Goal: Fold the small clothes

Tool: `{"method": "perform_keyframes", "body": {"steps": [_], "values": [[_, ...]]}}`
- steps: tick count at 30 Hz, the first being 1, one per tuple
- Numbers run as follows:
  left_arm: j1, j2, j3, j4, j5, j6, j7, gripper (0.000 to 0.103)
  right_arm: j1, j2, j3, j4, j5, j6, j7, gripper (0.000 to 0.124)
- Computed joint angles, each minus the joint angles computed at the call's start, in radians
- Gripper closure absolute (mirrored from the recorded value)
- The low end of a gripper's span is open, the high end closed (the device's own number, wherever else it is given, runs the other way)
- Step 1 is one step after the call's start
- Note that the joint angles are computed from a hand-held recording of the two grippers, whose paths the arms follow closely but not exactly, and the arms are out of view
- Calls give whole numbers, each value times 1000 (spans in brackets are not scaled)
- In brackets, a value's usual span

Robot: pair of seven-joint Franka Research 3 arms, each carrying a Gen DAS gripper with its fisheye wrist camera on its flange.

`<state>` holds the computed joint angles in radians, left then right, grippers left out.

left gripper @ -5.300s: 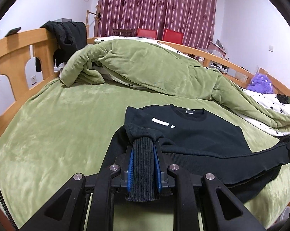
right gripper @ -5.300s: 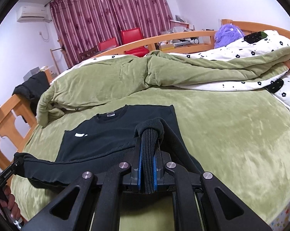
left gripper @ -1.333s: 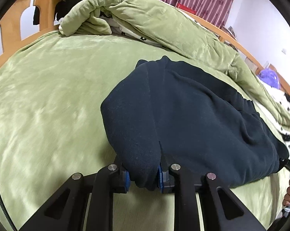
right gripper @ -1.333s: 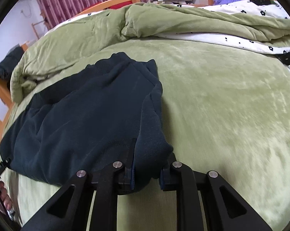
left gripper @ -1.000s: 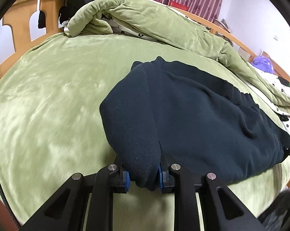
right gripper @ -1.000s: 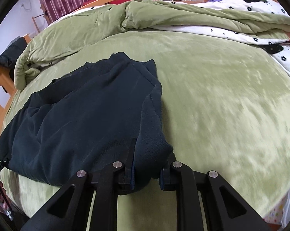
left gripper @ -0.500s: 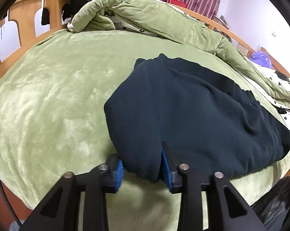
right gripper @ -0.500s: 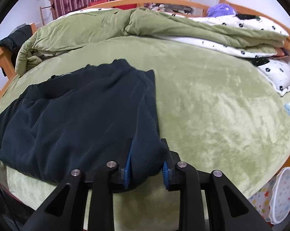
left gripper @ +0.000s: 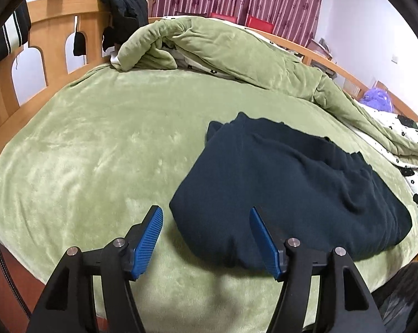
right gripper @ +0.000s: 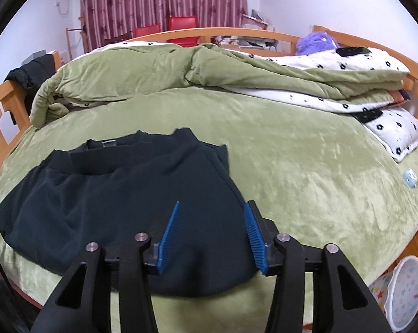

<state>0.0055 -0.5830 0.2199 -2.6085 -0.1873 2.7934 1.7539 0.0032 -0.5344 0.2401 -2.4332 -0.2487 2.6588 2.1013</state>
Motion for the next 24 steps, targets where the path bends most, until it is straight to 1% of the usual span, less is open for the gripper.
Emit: {"method": "perform_keyframes", "body": {"steps": [5, 9, 12, 15, 18, 21, 24], "values": [[-14, 52, -10, 51, -10, 20, -11, 40, 12, 69, 17, 65, -21, 19, -4, 76], [-44, 120, -12, 114, -31, 37, 1, 40, 24, 136, 23, 126, -48, 28, 10, 76], [-65, 180, -11, 165, -60, 55, 24, 40, 37, 191, 15, 177, -70, 26, 28, 76], [-85, 248, -6, 226, -112, 49, 56, 40, 57, 262, -10, 240, -85, 26, 35, 76], [-69, 333, -33, 299, -152, 39, 76, 40, 75, 342, -31, 310, -130, 15, 55, 75], [-53, 417, -60, 379, -200, 15, 104, 40, 101, 420, -66, 378, -153, -5, 64, 75], [-20, 503, -104, 458, -194, 6, 94, 40, 130, 520, -105, 472, -154, -41, 61, 75]]}}
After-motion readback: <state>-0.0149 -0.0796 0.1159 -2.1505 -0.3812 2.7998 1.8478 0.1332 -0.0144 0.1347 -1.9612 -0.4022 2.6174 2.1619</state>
